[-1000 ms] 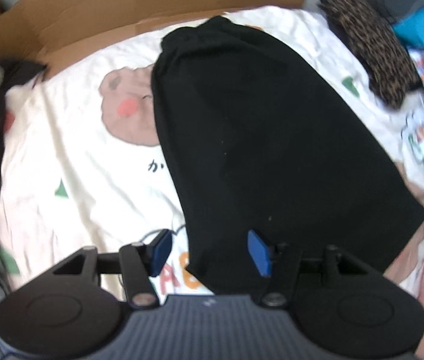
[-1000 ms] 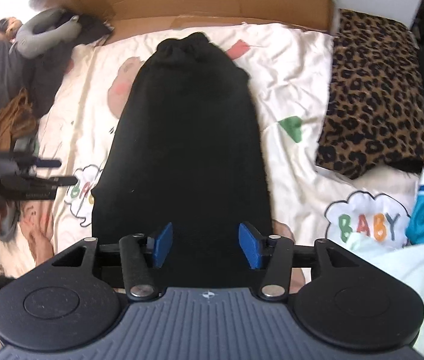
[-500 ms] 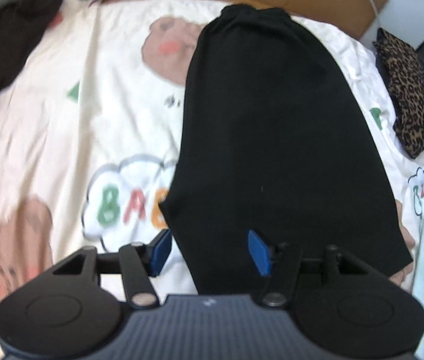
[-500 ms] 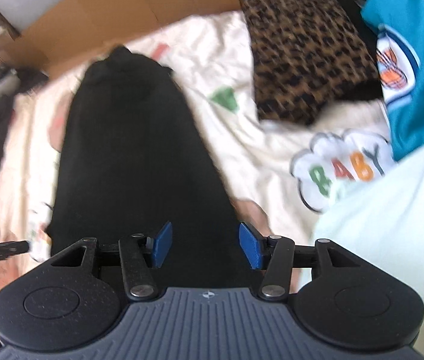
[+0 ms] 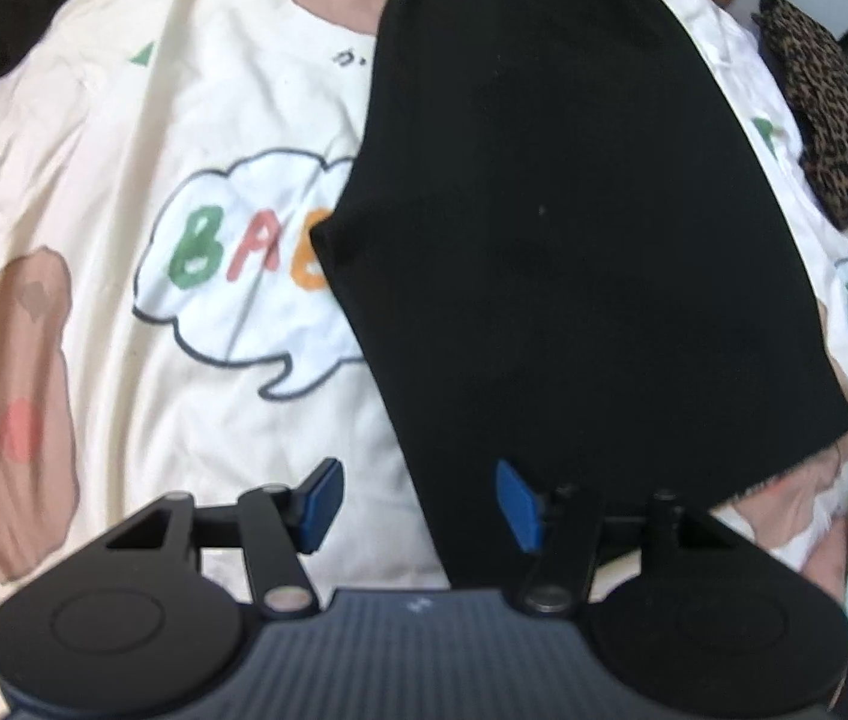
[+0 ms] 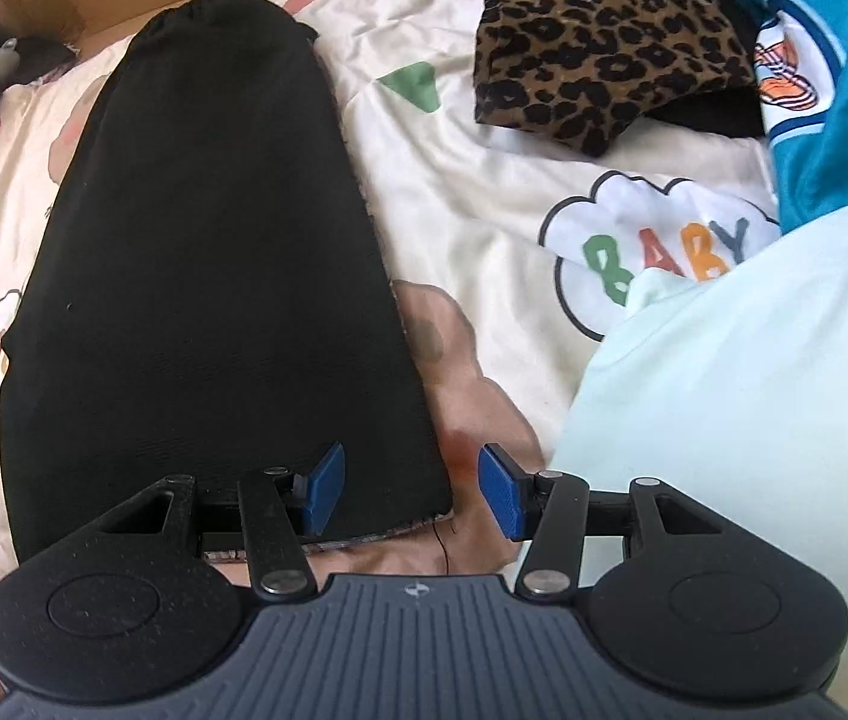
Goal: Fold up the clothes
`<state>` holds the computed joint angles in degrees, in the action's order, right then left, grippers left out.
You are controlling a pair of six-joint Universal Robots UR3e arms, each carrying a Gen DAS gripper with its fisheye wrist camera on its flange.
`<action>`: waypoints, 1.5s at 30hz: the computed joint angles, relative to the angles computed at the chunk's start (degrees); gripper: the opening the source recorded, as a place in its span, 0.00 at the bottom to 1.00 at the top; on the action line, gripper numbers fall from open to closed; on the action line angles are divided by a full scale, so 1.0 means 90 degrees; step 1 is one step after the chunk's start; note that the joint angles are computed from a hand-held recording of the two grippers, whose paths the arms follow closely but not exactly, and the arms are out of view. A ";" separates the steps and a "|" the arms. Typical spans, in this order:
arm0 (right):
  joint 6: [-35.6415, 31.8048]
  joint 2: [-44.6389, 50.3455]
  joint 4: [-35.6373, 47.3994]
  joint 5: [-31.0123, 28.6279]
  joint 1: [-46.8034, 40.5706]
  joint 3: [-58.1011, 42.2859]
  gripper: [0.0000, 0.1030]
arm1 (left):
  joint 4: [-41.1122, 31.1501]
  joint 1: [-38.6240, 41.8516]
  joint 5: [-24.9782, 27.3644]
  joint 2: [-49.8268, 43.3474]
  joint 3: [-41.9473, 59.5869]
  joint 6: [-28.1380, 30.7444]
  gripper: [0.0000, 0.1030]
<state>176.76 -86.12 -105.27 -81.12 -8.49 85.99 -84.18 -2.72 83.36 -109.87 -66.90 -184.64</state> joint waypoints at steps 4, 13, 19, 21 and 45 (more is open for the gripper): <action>-0.0105 0.0116 -0.0091 0.0001 -0.0024 0.0088 0.55 | 0.0056 0.0090 -0.0082 0.0102 -0.0227 -0.0259 0.58; -0.0152 0.0299 -0.0046 -0.0102 -0.0079 0.0141 0.55 | -0.0077 0.0123 -0.0421 0.0239 -0.0705 -0.0138 0.42; -0.0136 0.0320 -0.0082 -0.0042 -0.0094 0.0139 0.54 | -0.0136 0.0416 -0.0692 0.0502 -0.1244 -0.0289 0.13; -0.0168 0.0370 0.0010 0.0028 -0.0108 0.0095 0.51 | -0.0156 0.0509 -0.0717 0.0604 -0.1370 -0.0378 0.13; 0.0249 0.0508 0.0387 -0.0357 0.0189 -0.0110 0.50 | 0.0988 0.1257 -0.2365 0.0880 -0.2885 -0.0504 0.18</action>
<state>179.00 -81.55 -101.79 -84.33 -6.79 85.00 -75.28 8.60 62.07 -101.95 -92.86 -189.18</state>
